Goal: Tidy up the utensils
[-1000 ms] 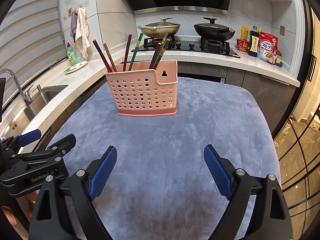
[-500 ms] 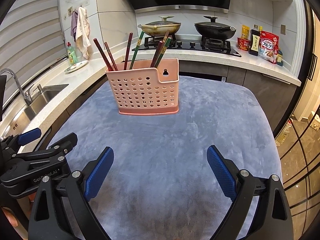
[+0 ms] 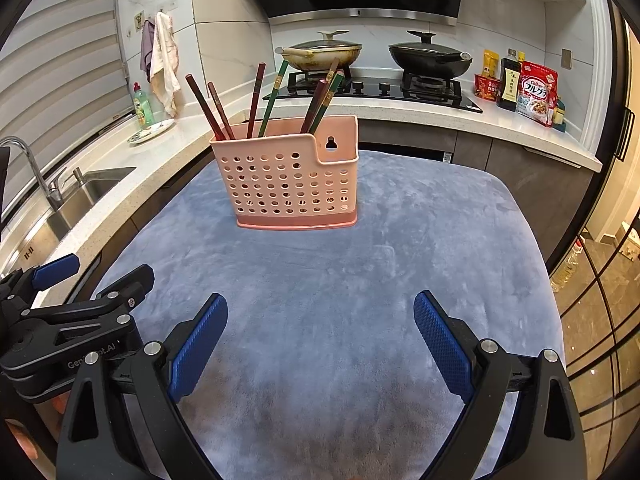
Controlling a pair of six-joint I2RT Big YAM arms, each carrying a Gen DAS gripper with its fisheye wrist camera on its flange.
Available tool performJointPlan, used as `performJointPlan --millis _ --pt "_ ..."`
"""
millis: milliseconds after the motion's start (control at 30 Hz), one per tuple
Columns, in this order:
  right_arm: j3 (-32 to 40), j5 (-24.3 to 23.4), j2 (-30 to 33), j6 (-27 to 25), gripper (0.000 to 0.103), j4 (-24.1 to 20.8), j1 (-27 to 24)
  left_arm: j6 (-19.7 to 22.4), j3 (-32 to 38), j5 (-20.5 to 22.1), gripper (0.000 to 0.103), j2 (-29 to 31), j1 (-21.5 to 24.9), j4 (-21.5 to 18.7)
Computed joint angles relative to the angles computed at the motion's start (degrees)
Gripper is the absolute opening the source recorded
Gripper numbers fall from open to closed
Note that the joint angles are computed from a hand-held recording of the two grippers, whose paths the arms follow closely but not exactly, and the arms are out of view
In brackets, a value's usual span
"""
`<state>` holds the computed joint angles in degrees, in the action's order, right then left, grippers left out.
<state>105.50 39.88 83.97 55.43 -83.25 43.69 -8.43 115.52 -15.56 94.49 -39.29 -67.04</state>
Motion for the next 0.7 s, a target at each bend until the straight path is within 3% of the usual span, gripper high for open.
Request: performJointPlan --millis 700 --pt "-0.48 0.03 -0.02 0.09 0.09 0.27 -0.37 -0.46 1.65 -0.58 0.096 1.07 -0.38 -1.37"
